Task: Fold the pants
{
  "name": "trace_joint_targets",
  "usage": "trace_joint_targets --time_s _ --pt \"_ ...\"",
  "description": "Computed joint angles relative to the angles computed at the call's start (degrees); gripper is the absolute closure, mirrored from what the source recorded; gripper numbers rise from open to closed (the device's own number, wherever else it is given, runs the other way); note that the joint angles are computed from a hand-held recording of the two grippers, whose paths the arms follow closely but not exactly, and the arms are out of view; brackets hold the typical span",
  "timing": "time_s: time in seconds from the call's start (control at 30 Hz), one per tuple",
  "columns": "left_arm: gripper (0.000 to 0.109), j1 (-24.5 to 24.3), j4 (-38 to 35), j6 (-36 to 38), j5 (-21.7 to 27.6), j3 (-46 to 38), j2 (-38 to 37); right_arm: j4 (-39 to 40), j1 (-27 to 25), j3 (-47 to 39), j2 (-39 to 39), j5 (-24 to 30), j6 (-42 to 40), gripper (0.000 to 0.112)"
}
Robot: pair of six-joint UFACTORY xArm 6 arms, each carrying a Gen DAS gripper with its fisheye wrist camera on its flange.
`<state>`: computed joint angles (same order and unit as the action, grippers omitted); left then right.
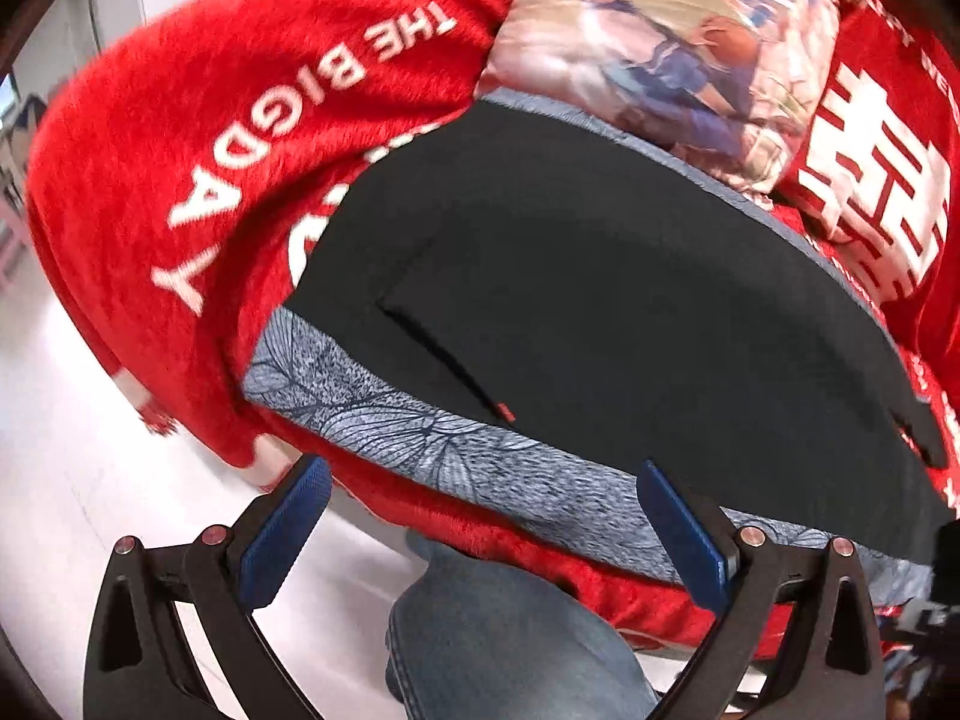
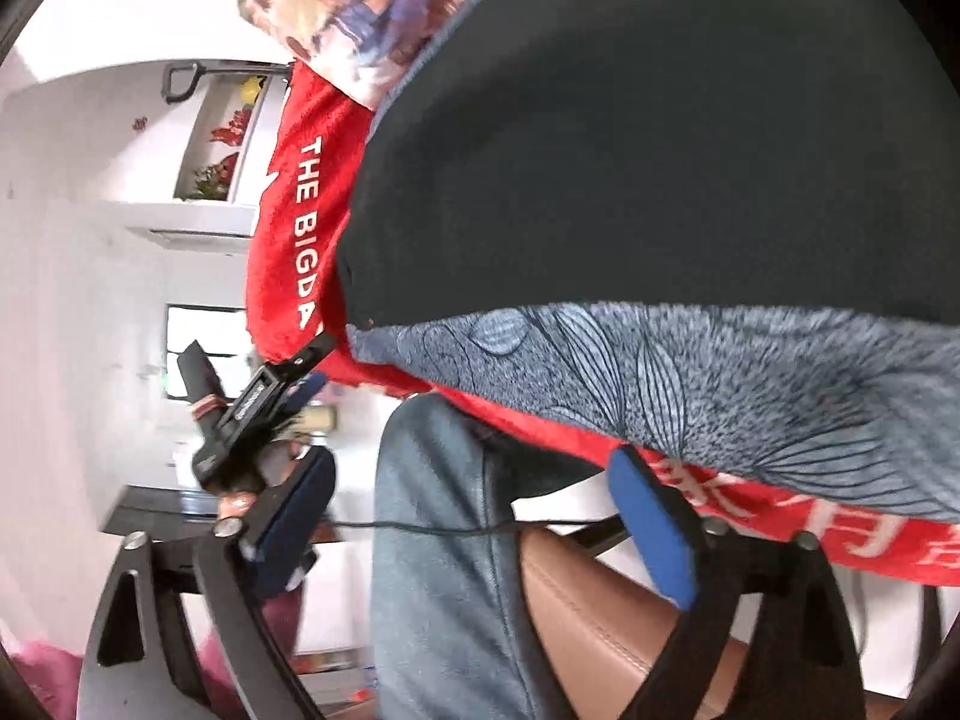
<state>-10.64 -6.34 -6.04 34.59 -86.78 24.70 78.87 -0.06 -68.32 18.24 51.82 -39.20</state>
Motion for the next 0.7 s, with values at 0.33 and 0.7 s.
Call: trace_joint_targets --time_s 0.33,0.7 --pt "0.006 4.79 -26.87 12.71 8.53 -8.44 10.30 6.61 -0.46 -0.25 2.86 0.47 -5.69 0.024" --pt "0.008 3.93 -40.42 21.56 1.14 -7.01 11.67 6.27 -0.30 -1.65 2.31 -2.15 -5.23 0.033"
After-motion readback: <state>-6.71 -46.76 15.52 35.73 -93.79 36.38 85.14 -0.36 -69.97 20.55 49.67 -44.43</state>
